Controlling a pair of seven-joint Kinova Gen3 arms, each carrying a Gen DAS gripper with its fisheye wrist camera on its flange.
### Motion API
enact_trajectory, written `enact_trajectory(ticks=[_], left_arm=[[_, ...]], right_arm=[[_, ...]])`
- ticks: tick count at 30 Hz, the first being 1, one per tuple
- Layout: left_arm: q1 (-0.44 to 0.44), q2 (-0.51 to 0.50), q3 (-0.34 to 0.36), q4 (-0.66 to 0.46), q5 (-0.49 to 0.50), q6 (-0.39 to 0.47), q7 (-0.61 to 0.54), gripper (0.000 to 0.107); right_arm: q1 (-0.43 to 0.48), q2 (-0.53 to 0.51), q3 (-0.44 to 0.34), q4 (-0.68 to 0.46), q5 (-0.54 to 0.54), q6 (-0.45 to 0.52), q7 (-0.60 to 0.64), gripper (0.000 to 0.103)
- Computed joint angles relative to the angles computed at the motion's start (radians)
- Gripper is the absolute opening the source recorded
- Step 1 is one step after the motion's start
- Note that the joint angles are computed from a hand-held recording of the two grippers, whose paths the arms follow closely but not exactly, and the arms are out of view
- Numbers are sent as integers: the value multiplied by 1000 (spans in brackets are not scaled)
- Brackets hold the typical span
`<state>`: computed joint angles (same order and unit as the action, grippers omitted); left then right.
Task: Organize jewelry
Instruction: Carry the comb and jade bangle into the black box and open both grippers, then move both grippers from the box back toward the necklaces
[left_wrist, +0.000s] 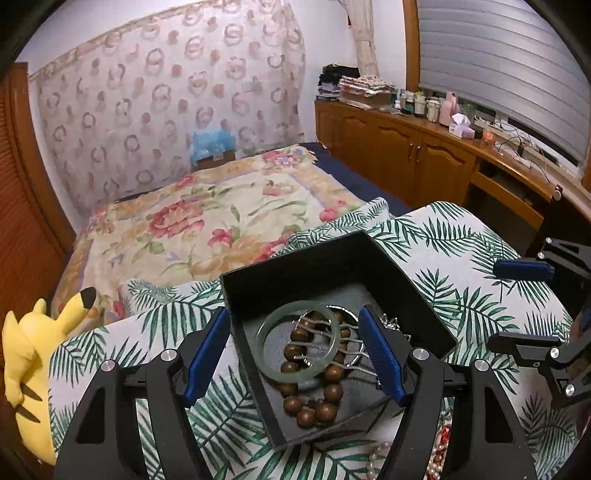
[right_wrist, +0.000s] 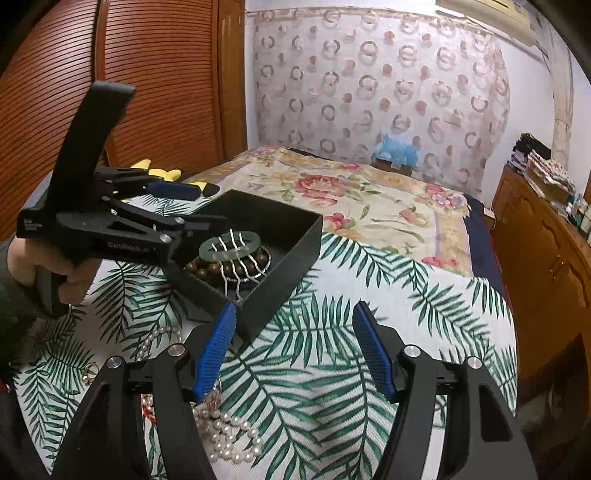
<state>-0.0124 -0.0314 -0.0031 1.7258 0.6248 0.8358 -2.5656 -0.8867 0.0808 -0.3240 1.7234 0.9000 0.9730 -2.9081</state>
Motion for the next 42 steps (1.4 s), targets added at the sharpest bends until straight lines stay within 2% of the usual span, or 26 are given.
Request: enact_trajectory(ticks=[10,16,23,30,35,38,42], left_arm=[[-37,-130,-110,110,90,95,-105,74],[-51,-189,-175,159,97,155,-139,74],[-77,-245,-252,217,104,228,-202,74],[-98,-309,-298,271,73,290,-235,74],[-91,-343,-331,305,50,333,-256,74],[-92,-346,-332,324,33,336,-264,66],[-97,-338,-329,339,18,333,-265,66]], right_arm=[[-51,-26,-50,56,19,60,-161,68],[-92,-31,-82,72,33,107,-263,68],[-177,-16,-120,65,63,241,-377,68],[-263,10,-142,68,79,324,-493,68],[-303,25,-135,51,70,337,-491,59],[-309,36,-125,40,58,335,-466,52],[-289,39,-103,44,29,280,-427,43]])
